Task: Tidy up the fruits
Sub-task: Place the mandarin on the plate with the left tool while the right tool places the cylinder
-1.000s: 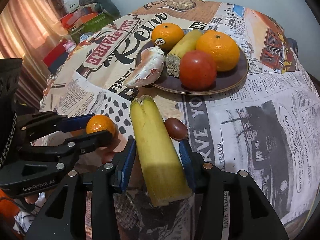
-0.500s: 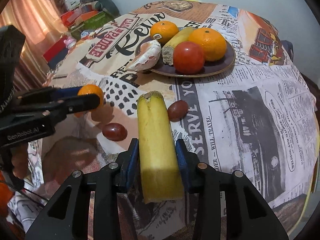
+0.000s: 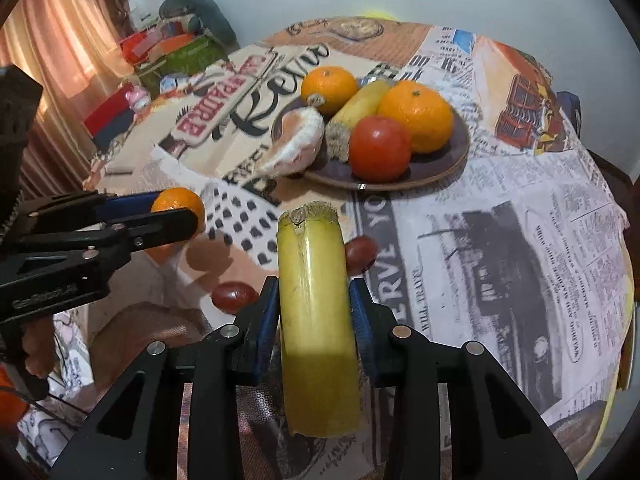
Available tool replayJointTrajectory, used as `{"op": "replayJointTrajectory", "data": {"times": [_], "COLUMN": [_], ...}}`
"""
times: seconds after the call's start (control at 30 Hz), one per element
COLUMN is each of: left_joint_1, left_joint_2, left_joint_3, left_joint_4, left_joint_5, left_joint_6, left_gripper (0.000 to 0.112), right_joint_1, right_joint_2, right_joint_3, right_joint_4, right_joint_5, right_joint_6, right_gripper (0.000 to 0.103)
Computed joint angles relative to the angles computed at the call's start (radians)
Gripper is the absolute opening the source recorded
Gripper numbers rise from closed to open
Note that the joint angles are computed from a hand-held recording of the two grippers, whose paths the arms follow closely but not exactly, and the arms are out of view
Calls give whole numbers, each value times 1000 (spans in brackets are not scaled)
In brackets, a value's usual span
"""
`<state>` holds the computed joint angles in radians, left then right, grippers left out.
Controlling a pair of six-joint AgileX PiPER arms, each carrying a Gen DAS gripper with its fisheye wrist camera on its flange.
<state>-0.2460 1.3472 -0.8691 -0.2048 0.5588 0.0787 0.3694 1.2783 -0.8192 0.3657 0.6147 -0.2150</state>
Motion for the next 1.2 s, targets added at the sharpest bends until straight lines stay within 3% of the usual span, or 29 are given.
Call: {"op": "replayJointTrajectory", "data": {"times": [0.43,0.93,1.2], "left_joint_1": [14,54,63], "left_joint_2": [65,277,399], "left_joint_3": [-168,-405,-498], "left_joint_4": [1,-63,-99], "left_joint_5": [-6,-1,-1], "left_joint_6": [9,71,101], "left_gripper": [37,37,37], "right_joint_1": [-119,-112,-136], "right_joint_2": [-15,209,321], "right_joint_3": [-163,-401,-474], "right_joint_4": [33,23,134], "right_joint_5": [25,-6,6], "right_joint_6": [-56,-78,-188], "right_gripper": [32,32,32]}}
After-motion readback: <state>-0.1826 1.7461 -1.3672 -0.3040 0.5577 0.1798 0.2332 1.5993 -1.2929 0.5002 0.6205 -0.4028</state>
